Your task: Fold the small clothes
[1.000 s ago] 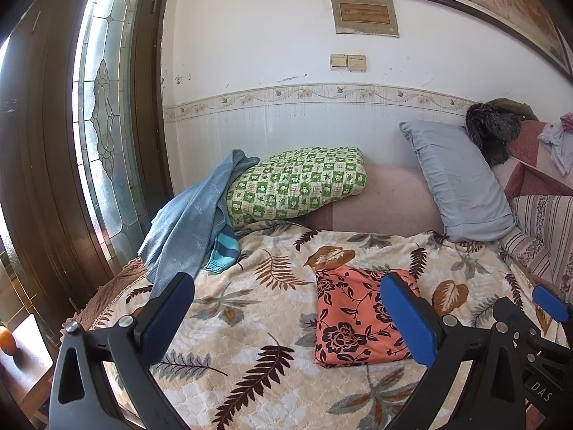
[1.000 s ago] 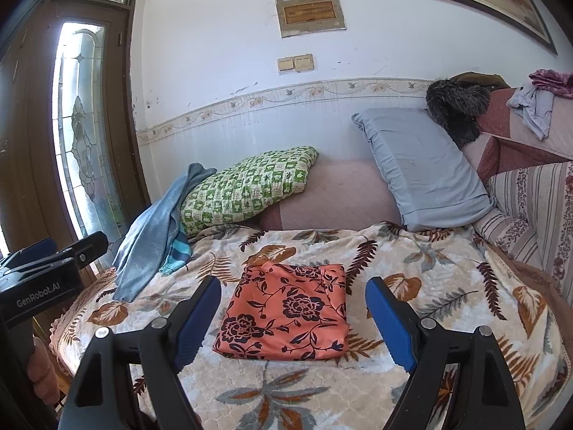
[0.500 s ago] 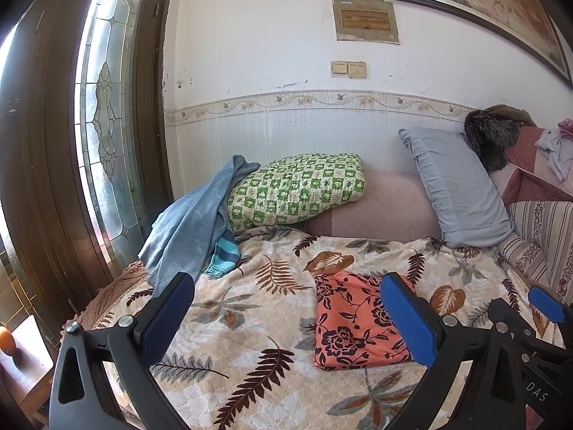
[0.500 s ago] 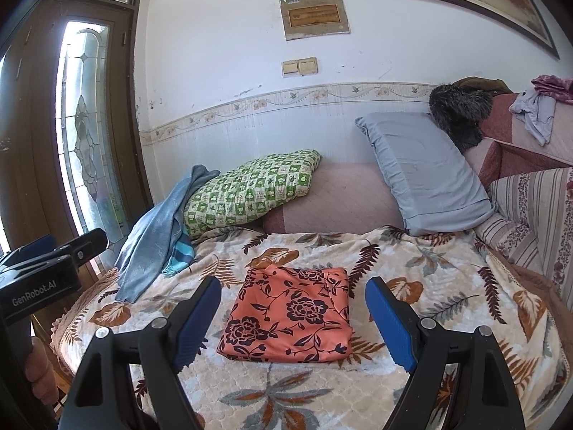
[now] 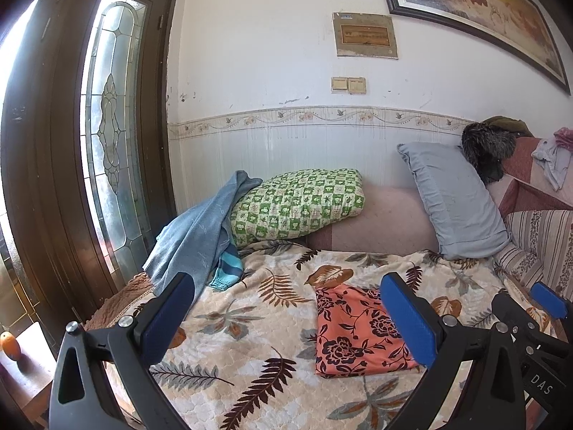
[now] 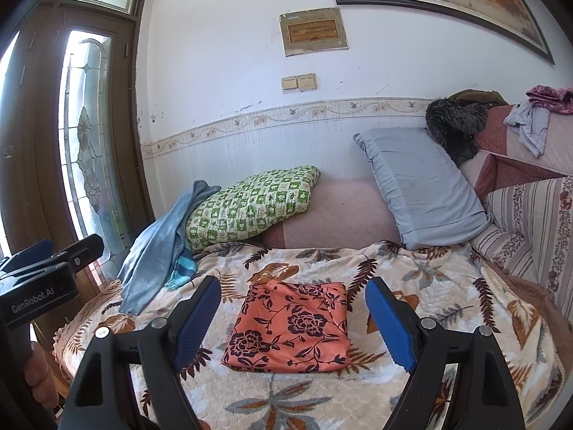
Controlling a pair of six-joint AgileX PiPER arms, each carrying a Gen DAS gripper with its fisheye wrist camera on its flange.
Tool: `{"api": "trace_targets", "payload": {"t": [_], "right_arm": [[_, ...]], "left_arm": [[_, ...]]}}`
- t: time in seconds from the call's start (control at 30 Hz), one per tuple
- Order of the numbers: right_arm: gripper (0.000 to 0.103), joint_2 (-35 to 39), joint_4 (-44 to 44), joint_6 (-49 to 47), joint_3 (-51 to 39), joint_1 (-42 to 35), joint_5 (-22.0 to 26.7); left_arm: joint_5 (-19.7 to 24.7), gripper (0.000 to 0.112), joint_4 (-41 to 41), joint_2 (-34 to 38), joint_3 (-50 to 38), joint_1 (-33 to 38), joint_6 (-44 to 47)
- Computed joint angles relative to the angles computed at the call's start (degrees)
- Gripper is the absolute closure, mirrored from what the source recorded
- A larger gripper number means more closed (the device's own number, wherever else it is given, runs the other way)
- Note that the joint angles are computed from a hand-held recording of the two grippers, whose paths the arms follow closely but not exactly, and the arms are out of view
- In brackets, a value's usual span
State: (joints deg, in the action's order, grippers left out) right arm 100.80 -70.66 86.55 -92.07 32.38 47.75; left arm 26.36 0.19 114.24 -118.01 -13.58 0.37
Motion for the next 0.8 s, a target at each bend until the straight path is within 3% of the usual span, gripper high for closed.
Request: {"api": "trace_targets", "payload": {"t": [0.47, 0.6, 0.7, 0.8], "right_arm": [[0.018, -3.8, -1.8, -1.8, -0.5, 2.0, 4.7], [0.018, -6.2, 3.1, -6.1, -1.4, 2.6, 10.2], [0.018, -9.2, 7.0, -9.7, -0.7, 3.1, 15.4], [0.018, -12.5, 7.8, -13.3, 1.5, 4.3, 21.7]], "left_arm": [[0.8, 0.009, -4.9, -3.7, -0.1, -0.6, 4.4], [0.3, 0.009, -7.4, -4.4, -0.3, -2.0, 9.9], [-0.6, 0.009, -14.9, -5.2, 1.2, -2.5, 18.1], [3.0, 0.009, -16.8, -3.1, -3.1, -4.0, 19.0]]}}
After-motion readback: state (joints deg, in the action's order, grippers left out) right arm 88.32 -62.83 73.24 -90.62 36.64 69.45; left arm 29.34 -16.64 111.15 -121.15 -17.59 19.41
